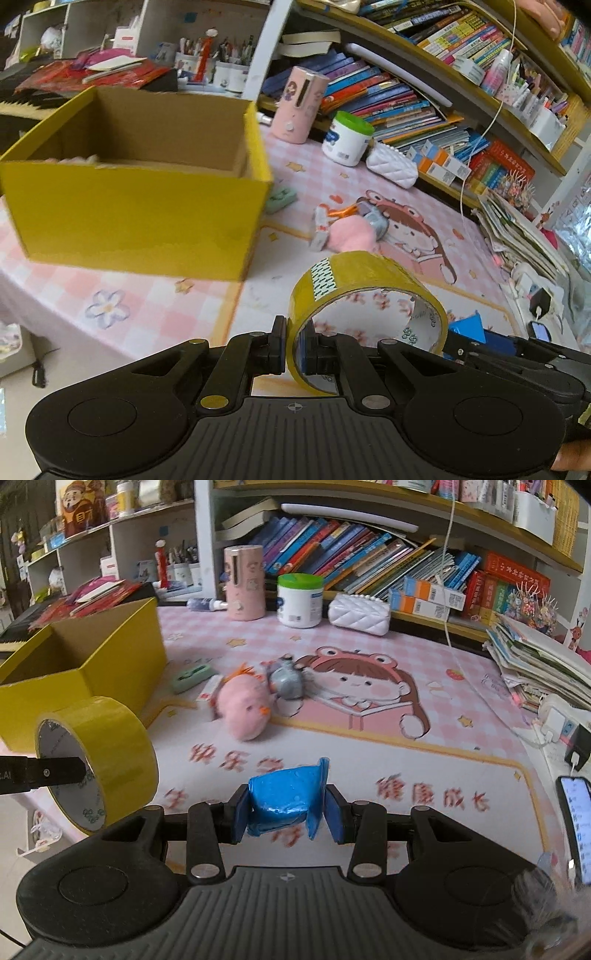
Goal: Organize objects
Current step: 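Lift the tape roll with the left gripper while the right gripper holds the blue cap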
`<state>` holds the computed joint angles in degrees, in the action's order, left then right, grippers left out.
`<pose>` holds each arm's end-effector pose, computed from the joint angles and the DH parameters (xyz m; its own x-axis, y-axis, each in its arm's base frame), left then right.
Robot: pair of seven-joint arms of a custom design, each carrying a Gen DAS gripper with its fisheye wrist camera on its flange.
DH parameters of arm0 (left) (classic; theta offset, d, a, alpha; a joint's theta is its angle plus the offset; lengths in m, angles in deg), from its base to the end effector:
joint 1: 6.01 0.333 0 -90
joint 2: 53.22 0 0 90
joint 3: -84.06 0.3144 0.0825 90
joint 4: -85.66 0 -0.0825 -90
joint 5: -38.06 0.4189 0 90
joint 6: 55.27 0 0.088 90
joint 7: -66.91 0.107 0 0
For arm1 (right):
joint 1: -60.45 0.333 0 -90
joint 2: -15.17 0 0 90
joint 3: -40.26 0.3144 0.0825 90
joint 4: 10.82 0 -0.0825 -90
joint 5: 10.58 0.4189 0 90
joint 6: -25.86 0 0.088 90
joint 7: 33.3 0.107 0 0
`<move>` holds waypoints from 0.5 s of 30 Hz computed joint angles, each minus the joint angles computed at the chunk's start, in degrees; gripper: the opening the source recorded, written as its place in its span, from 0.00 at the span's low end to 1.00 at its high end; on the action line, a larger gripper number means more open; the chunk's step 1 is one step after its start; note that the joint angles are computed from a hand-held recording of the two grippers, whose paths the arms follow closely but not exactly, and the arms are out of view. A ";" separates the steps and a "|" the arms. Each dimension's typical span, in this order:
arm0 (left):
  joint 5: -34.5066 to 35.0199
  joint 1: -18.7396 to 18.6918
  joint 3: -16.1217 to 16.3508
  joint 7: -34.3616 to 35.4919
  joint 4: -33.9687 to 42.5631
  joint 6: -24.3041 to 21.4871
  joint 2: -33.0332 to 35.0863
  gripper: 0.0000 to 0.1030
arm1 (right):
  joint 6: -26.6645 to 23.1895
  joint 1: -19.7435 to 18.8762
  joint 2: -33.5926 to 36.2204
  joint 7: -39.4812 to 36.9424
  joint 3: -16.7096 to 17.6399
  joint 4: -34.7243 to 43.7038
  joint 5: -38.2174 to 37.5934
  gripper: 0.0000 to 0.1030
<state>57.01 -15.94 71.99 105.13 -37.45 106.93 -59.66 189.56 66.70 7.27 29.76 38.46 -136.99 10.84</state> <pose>0.5444 -0.2418 0.5238 0.0987 -0.9408 0.3243 -0.6968 -0.2980 -0.6524 0.5826 0.0248 0.5142 0.2261 -0.9741 0.0053 -0.6657 -0.1585 -0.7292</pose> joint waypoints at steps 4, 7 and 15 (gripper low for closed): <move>-4.53 -0.70 1.44 3.47 -6.26 0.04 -5.52 0.05 | 0.46 -0.02 -3.60 4.66 2.11 -4.11 -3.62 0.38; -6.37 -0.71 2.20 4.93 -10.93 -0.62 -10.00 0.05 | 0.20 0.69 -6.44 7.20 3.24 -7.16 -5.32 0.38; -8.72 -0.40 3.94 7.91 -20.57 -3.32 -20.82 0.05 | -0.14 3.76 -12.92 11.86 5.58 -14.23 -6.95 0.38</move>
<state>48.29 -16.34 75.93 113.04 -58.02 103.62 -80.49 189.41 70.46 -5.65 41.62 44.04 -151.23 3.89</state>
